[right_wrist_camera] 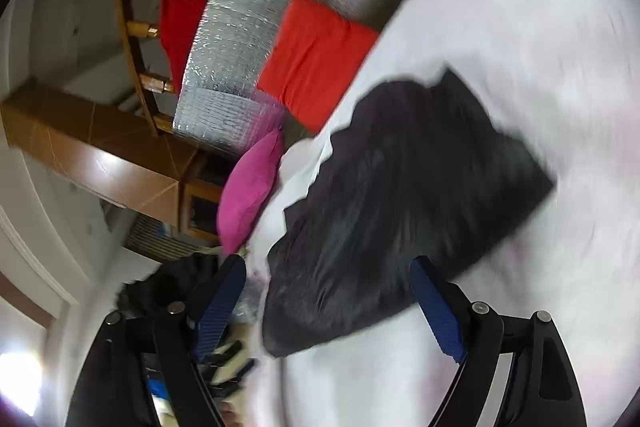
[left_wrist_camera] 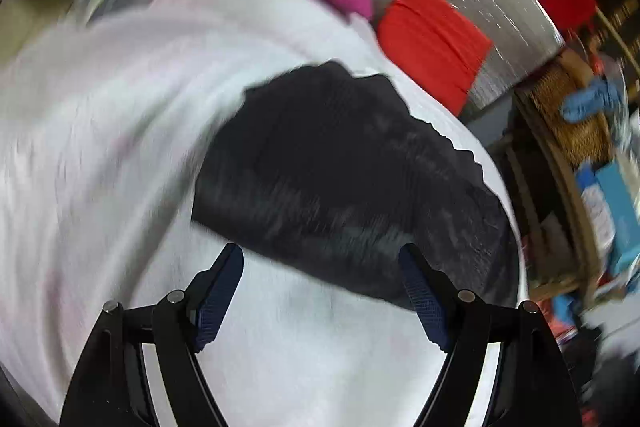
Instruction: Fold large clothes
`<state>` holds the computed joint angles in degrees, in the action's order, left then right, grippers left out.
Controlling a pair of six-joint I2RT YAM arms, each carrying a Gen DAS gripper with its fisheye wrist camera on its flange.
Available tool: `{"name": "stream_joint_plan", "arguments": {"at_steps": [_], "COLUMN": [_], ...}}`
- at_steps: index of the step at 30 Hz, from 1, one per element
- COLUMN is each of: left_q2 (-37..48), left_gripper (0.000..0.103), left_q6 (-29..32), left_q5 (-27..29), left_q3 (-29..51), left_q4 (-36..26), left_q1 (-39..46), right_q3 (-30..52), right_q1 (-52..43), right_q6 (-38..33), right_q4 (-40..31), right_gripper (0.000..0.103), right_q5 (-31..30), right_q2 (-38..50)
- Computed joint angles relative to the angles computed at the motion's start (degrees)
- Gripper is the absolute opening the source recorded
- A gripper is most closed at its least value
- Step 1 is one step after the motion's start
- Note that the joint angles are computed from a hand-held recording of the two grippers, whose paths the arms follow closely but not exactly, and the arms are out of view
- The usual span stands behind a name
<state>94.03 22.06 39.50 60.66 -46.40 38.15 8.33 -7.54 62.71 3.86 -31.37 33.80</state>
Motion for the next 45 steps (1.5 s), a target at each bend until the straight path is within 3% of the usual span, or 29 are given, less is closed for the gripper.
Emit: {"name": "stream_joint_plan", "arguments": {"at_steps": [2,5,8,12,15,20,23,25,29,36,38,40,45], "left_q2": [2.57,7.36,9.50,13.54,17.08,17.39,18.27,18.54,18.84,17.80,16.16,15.60,13.13], "left_gripper": [0.080,0.080,0.080,0.080,0.081,0.083,0.083,0.083,0.082,0.062,0.056,0.047,0.039], "left_q6": [-1.51,-3.19,-8.48,-15.97,-22.06,-31.91,-37.86,-41.32,-41.01,-41.74,-40.18,-39.01,-37.67], "left_q5": [-0.67,0.67,0.44,2.16,6.10,8.89,11.05,12.05,10.56,7.18,6.34,5.60,4.00], "left_q3": [-0.87,-0.03,-0.58,0.45,1.02,-1.57,-2.96,-3.83,-4.25,-4.97,-5.77,-6.14,-6.88], "left_q4": [-0.51,-1.54,3.76,9.39,12.95,24.12,29.88,32.99,35.41,37.97,37.77,38.50,39.19], "left_q1": [1.45,1.63,-0.04,-2.63,-3.57,-5.55,-5.55,-5.57,-6.43,-8.28,-8.18,-8.46,-9.51], "right_q3": [-1.33,-3.56,-2.66,-2.49,-0.71,1.58,2.56,3.79,6.48,8.01,8.71,9.40,8.92], "right_q1": [0.39,0.67,-0.11,-0.90,0.05,1.15,1.32,2.19,3.39,2.57,3.27,3.66,3.70], "right_q6": [1.81,3.79,2.81,6.90,6.84,7.52,9.93,10.23,10.08,9.31,7.83,6.63,4.43], "right_q4": [-1.07,5.47,12.50,25.61,28.71,35.60,44.68,46.86,46.00,47.25,44.36,41.24,39.12], "right_gripper": [0.087,0.087,0.087,0.087,0.087,0.087,0.087,0.087,0.089,0.087,0.079,0.063,0.050], "right_q5": [0.54,1.02,2.61,1.94,4.13,6.02,7.68,9.69,11.94,11.69,13.25,14.34,15.05], "right_q2": [-0.37,6.16,17.82,33.94,39.99,47.41,55.09,57.27,59.09,61.05,60.06,59.36,57.23]}}
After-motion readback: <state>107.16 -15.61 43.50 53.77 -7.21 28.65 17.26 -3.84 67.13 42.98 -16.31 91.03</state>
